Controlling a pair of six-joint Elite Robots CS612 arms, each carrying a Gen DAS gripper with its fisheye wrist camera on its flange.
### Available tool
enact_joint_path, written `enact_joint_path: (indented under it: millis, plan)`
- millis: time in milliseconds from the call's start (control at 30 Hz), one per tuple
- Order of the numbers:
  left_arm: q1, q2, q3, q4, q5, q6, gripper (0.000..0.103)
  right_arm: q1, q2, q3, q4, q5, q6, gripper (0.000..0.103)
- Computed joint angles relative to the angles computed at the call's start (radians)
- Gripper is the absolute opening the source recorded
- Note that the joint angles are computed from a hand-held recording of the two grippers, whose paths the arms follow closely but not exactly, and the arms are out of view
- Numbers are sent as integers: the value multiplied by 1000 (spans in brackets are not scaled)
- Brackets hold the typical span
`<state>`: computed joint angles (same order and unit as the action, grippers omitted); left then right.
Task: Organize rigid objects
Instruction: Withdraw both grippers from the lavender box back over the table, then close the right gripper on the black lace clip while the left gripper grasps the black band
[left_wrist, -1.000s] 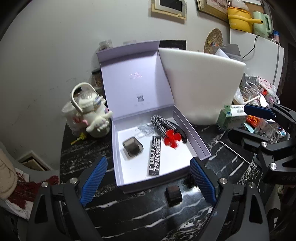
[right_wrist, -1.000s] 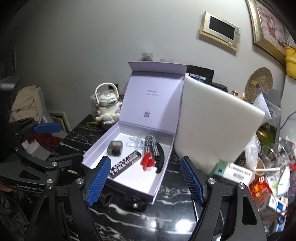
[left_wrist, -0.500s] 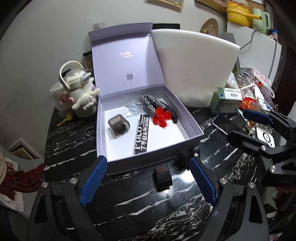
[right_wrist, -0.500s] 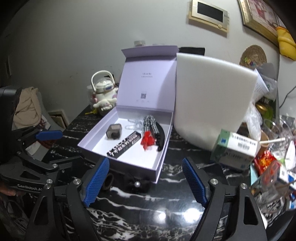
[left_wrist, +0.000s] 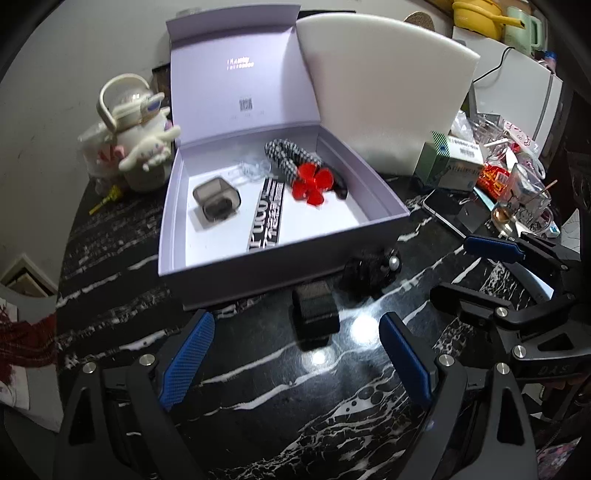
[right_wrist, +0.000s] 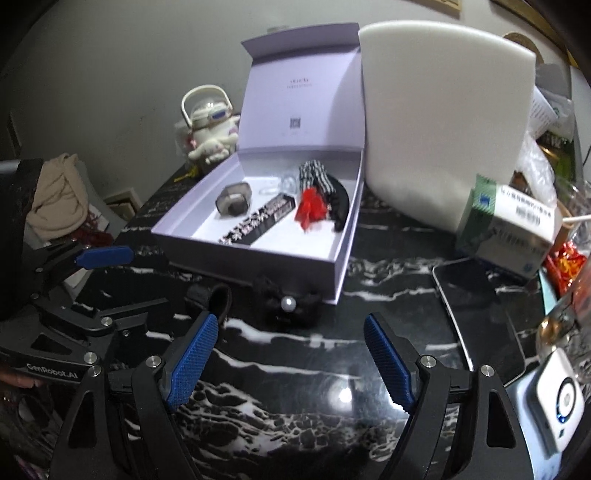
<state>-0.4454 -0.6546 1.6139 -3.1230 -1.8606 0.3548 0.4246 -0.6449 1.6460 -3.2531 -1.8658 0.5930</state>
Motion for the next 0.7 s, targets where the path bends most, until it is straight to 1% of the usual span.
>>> enact_joint_path:
  millis: [133,267,367,500,633,700]
  plan:
    - [-2,13,0,-3,23,-6,92,-4,14,-6,3,23,13,82]
    - [-2,27,-10,13,39,-9,92,-4,30,-27,28,8,18,82]
    - [0,36,-30,60,47,-24,92,-14,42,-38,28,50,28,82]
    - [7,46,-52,88,22,-40,92,-30,55,-56,34,99,50,82]
    - [8,55,-69,112,40,-48,92,-37,70,-82,44,105,50,82]
    - [11,59,-80,131,34,-56,92,-39,76,-94,53,104,45,82]
